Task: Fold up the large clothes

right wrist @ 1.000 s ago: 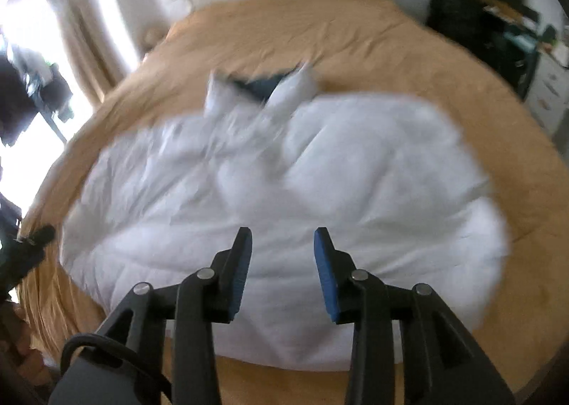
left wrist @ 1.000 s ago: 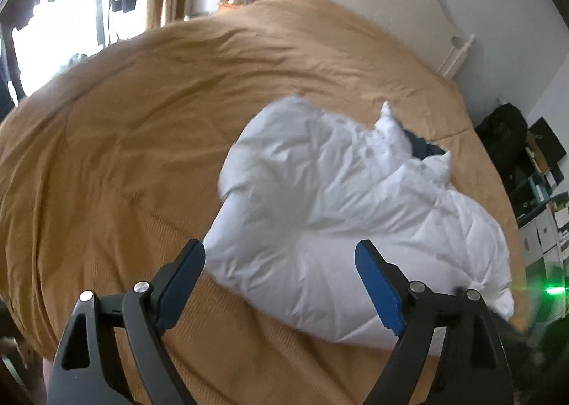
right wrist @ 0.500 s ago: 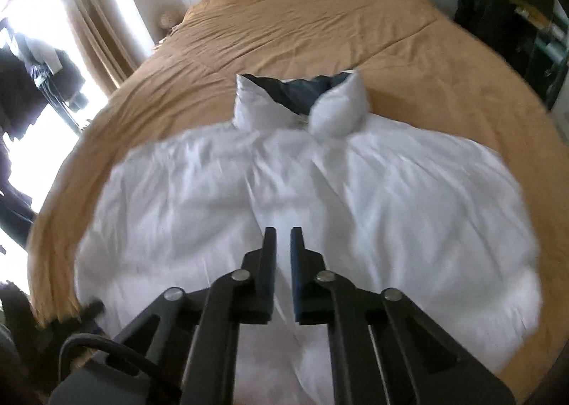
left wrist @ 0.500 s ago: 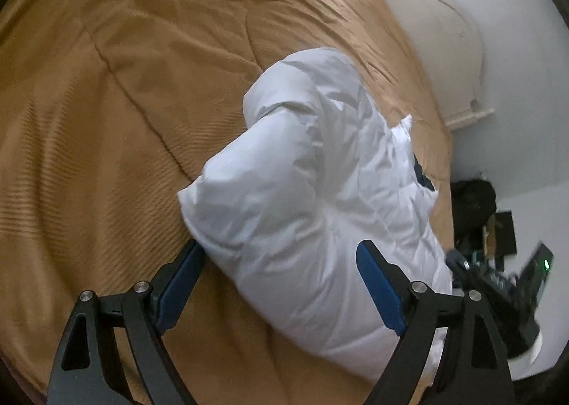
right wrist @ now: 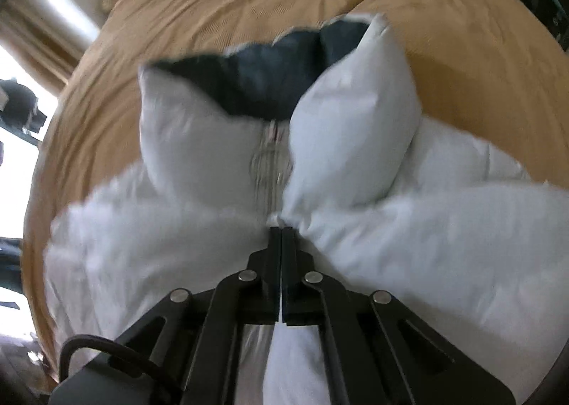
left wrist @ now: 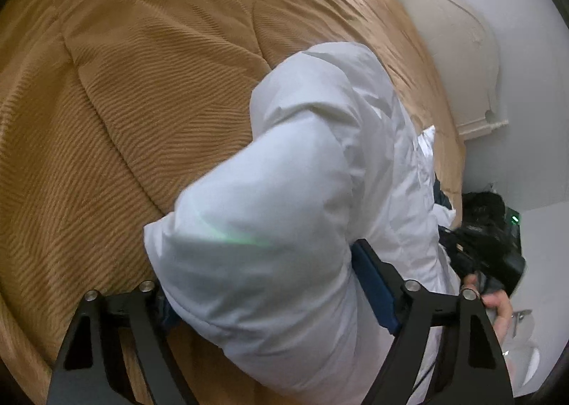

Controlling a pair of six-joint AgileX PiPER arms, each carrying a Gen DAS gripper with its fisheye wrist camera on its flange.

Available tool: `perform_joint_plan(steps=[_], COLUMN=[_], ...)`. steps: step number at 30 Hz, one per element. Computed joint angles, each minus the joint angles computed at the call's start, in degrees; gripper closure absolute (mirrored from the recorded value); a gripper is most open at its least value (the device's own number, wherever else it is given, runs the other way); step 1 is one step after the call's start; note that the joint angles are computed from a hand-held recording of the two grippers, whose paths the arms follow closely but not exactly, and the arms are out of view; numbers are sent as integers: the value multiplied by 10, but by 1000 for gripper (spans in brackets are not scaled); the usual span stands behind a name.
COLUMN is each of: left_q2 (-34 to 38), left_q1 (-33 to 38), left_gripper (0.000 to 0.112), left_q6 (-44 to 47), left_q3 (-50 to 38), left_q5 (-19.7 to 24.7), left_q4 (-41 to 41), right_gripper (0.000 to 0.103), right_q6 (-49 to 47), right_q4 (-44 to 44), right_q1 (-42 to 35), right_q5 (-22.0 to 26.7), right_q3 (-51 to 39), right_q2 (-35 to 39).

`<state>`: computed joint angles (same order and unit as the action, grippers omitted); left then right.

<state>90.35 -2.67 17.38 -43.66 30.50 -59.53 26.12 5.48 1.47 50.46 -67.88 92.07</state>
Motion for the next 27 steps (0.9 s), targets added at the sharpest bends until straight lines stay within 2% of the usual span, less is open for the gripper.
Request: perform_joint_plan(steps=[2, 5, 7, 8, 10, 13, 16, 20, 22, 24, 26, 27], left_q2=[-3, -15, -21, -26, -33, -47, -54, -60, -71, -77, -84, -88], left_q1=[8, 17, 25, 25, 7, -16, -15, 2, -5, -2, -10, -18], left_gripper=[37, 49, 66, 68, 76, 83, 84, 86, 86, 87, 88, 88], left_q6=[17, 25, 54, 67, 41, -31, -29, 7, -8, 5, -33, -64], left_q3=[8, 23, 30, 33, 26, 18, 27, 37, 38, 37, 22, 15], left_q5=[3, 1, 9, 7, -10, -33, -38, -24, -29, -21, -21, -24], left_q4=[-20, -43, -74, -84, -54, 0, -13, -51, -33, -37, 6, 40], right_gripper=[103, 103, 103, 103, 103, 103, 103, 103, 103, 103, 103, 103], right_q6=[-19, -26, 0, 12, 25, -22, 1, 43, 62, 80, 38, 28], right_q4=[15, 23, 20, 18, 1, 49, 49, 5, 8, 3, 33, 36], right_q1=[-6, 21, 54, 64, 82, 53, 53, 135, 156, 168, 137, 133], right_q5=[4, 22, 33, 34, 32, -15, 20, 54, 57, 47, -15, -32], right_q3=[2, 38, 74, 91, 123, 153, 120, 97, 109, 142, 194, 200], right_q2=[-36, -130, -178, -188, -168, -130, -139, -218, -236, -205, -182, -173])
